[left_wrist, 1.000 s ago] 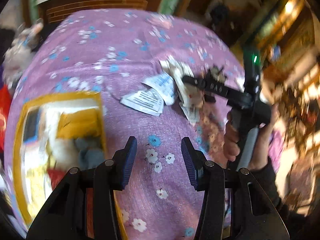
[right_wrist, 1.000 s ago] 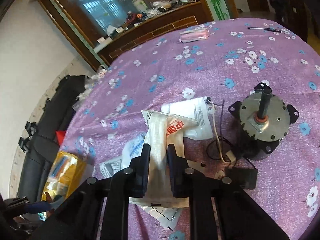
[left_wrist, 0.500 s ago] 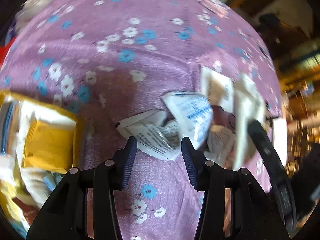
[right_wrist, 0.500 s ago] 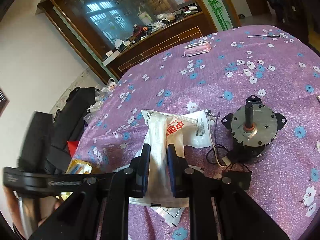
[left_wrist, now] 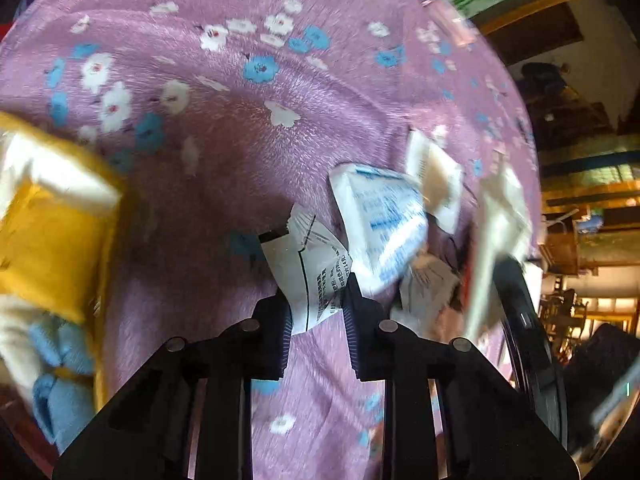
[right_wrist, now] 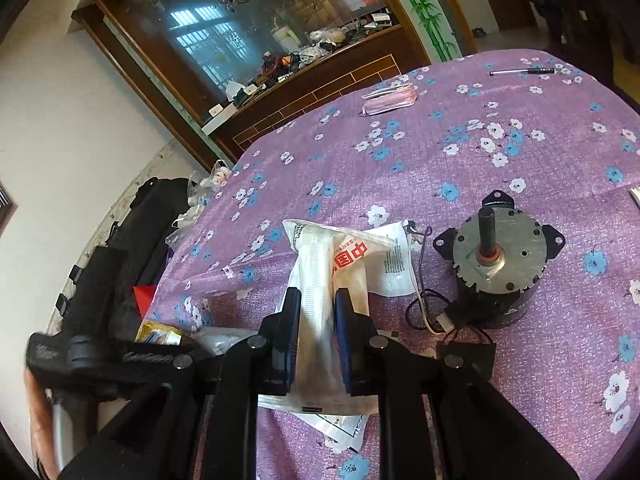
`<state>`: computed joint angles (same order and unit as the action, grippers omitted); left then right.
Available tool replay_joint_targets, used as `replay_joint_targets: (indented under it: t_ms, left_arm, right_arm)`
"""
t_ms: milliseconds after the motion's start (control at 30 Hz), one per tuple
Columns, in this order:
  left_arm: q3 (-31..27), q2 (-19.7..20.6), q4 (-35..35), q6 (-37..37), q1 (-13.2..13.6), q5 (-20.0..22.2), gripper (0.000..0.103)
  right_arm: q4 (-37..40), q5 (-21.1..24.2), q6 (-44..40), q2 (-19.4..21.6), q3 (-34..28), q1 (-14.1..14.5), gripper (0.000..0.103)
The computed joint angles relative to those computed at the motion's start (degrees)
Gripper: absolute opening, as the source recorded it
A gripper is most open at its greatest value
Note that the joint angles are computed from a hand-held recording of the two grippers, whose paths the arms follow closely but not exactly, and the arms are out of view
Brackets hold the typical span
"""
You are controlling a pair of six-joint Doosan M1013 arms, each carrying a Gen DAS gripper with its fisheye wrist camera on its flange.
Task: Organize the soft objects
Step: 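Grasp the white red-print packet with the right tool while the left grasps a white paper sheet, then place the white packet and paper sheet into the foam tray and release both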
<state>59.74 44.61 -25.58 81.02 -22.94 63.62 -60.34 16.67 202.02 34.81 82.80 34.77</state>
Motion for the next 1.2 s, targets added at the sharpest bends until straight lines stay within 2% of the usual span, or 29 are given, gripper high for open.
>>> replay_joint_targets:
  t_ms: [67, 167, 267, 333, 367, 533, 567, 667, 767, 867, 967, 1000, 1100, 1200]
  left_arm:
    - [4.0, -2.8, -1.5, 2.7, 0.4, -2.4, 0.022]
    - [9.0, -6.3, -7.2, 8.3, 1.8, -3.4, 0.022]
    - [14.4, -10.2, -12.7, 14.5, 3.3, -5.9, 0.022]
    - [18.5, -13.2, -16.6, 19.8, 4.3, -6.8, 0.022]
    - [20.2, -14.3, -18.3, 22.2, 4.8, -6.9, 0.022]
    - [28.7, -20.0, -24.4, 30.9, 7.9, -8.2, 0.022]
    - [30.0, -21.1, -25.0, 31.7, 8.7, -8.7, 0.022]
    - [32.8, -23.4, -27.1, 33.9, 11.3, -10.1, 0.022]
    - [34.1, -24.5, -30.7, 35.9, 13.7, -10.2, 0.022]
    - [34.4, -24.9, -31.8, 37.4, 15.5, -10.1, 0.022]
    - [33.5, -23.7, -31.6, 38.1, 16.2, -8.9, 0.022]
    - [33.1, -22.8, -32.0, 38.4, 16.5, -7.3, 0.022]
    - [32.6, -20.9, -32.6, 37.8, 17.6, -4.2, 0.022]
    - [32.4, -20.0, -32.2, 36.6, 18.2, -4.4, 0.022]
  right_arm:
    - [-0.5, -0.1, 0.0, 0.0, -0.1, 0.1, 0.016]
    - [-0.2, 0.3, -2.2, 0.5, -0.7, 0.3, 0.016]
    - [-1.1, -1.4, -2.1, 0.7, -0.5, 0.3, 0.016]
    - [3.2, -2.0, -5.0, 0.4, 0.0, 0.6, 0.016]
    - [3.2, -2.3, -3.8, 0.0, 0.6, 1.1, 0.016]
    - [-11.0, -2.3, 11.8, -2.8, 4.0, 6.1, 0.016]
    - [-11.3, -2.5, 12.1, -3.0, 4.1, 6.7, 0.016]
    - [-6.1, -1.3, 5.2, -2.8, 2.5, 9.1, 0.016]
    - [-3.1, -2.4, -0.4, -2.2, 0.1, 10.3, 0.015]
    - [5.9, -3.2, -11.6, -0.8, -3.4, 10.9, 0.015]
    - [17.3, -1.2, -26.2, 1.4, -8.3, 11.4, 0.015]
    - [21.2, 0.2, -31.3, 2.4, -10.3, 11.4, 0.015]
    - [30.2, 1.9, -40.6, 4.4, -13.6, 11.1, 0.015]
    - [33.7, 5.1, -45.1, 6.3, -17.2, 10.6, 0.015]
